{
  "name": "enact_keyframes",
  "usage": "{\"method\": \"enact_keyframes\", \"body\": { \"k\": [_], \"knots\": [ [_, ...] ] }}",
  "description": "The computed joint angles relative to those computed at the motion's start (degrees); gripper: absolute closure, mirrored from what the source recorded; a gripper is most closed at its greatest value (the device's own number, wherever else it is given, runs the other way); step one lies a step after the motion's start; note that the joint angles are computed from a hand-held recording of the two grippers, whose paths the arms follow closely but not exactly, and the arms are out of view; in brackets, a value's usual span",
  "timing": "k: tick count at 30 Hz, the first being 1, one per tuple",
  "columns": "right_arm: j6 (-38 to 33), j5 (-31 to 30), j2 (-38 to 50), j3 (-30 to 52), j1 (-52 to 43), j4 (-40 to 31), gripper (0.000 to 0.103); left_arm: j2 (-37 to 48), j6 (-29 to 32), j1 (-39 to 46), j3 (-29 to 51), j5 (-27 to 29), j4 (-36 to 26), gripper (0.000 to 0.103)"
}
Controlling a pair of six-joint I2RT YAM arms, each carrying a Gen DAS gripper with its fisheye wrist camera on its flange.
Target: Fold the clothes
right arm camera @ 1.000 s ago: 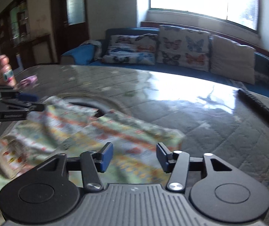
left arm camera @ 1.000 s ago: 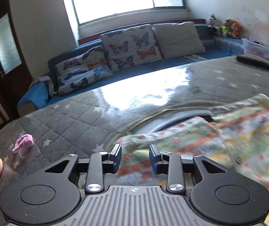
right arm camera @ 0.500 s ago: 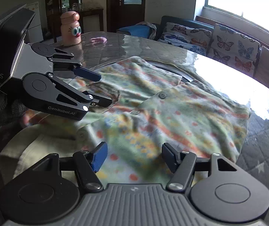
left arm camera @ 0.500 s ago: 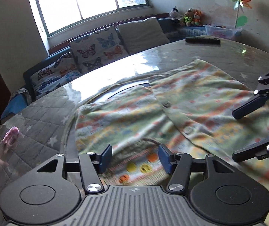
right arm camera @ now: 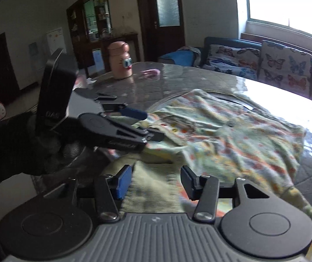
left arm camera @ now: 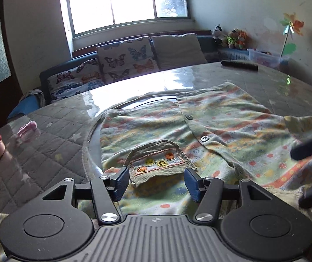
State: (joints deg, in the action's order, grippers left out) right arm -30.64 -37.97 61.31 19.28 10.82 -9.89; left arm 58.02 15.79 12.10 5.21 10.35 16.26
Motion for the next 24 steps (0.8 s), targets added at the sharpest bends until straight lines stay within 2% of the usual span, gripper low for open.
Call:
{"method": "enact_keyframes", "body": {
  "k": [4, 6, 8, 12, 16, 20, 24],
  "knots": [
    [2.8, 6.4, 0.1, -3.6, 6.5, 6.1, 0.068, -1.8, -1.5, 0.3, 0.3, -0.2, -1.5, 0.045],
    [3.8, 9.2, -0.1, -5.4, 8.3, 8.9, 0.085, -1.5, -2.3, 0.4, 0.8, -0.5, -1.4, 0.045],
    [4.2, 10.1, -1.5, -6.1, 7.9, 8.9, 0.095, -0.1, -2.8, 0.3, 1.4, -0.9, -0.6, 0.045],
    [4.2, 2.9, -4.4, -4.1, -0.8, 2.8, 0.099, 5.4, -2.7, -0.6, 2.3, -1.9, 2.8, 0.045],
    [4.0, -5.6, -2.4, 0.0, -10.7, -3.4, 0.099, 10.9, -2.1, -2.0, 2.4, -3.1, 6.0, 0.046],
    [3.8, -7.8, -0.9, 1.1, -12.7, -4.4, 0.099, 6.6, 0.2, -3.9, 0.1, -1.7, 3.9, 0.045],
    [4.5, -7.7, -0.4, 1.1, -11.8, -3.1, 0.099, -1.4, 1.3, -6.5, -2.1, -1.8, -0.6, 0.044]
  ]
}}
